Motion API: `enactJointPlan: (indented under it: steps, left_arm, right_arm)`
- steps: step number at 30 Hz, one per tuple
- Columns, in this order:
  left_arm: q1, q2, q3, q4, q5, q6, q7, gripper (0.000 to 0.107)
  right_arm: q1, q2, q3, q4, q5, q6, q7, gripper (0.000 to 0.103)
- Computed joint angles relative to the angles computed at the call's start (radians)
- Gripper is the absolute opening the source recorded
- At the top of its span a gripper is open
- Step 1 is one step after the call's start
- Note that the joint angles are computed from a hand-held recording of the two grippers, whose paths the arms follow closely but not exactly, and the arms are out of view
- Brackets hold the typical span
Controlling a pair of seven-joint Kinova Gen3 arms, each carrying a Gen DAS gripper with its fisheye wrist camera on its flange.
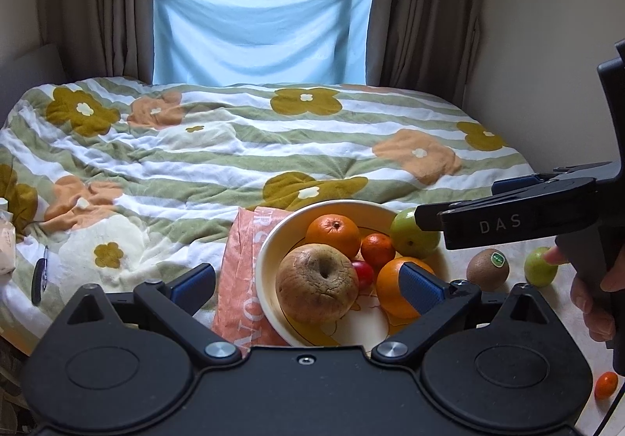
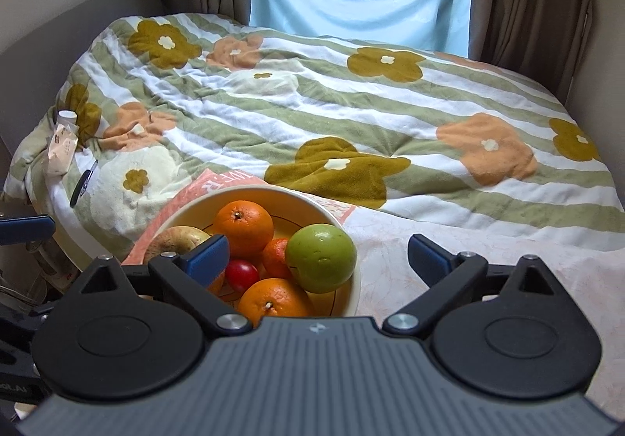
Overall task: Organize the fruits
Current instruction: 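Move both grippers back toward the remaining fruits on the cloth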
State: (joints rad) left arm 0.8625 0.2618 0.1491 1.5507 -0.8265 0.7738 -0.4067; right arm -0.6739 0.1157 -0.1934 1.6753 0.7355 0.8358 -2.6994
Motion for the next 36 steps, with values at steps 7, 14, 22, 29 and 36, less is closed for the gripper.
enactJointPlan:
  steps: [7, 14, 22, 29, 36]
  left_arm:
    - [0.014, -0.033, 0.021, 0.008, -0.022, 0.009, 0.004, 0.102]
    - [0.032, -0.048, 0.049, 0.006, -0.039, 0.014, -0.019, 0.102]
    - [0.104, -0.047, 0.082, -0.008, -0.088, 0.072, 0.043, 0.102]
    - [0.208, -0.003, 0.101, -0.046, -0.138, 0.139, 0.127, 0.102]
    - [0.317, 0.074, 0.082, -0.109, -0.159, 0.180, 0.153, 0.102]
  right_arm:
    - [-0.021, -0.079, -0.048, 0.019, 0.040, 0.099, -0.078, 0.103]
    - [-0.012, -0.168, -0.136, 0.059, 0.076, 0.222, -0.185, 0.103]
    - [0.039, -0.317, -0.239, 0.149, 0.038, 0.321, -0.239, 0.103]
    - [0.097, -0.492, -0.283, 0.245, -0.077, 0.368, -0.189, 0.103]
    - [0.130, -0.642, -0.267, 0.343, -0.222, 0.401, -0.095, 0.103]
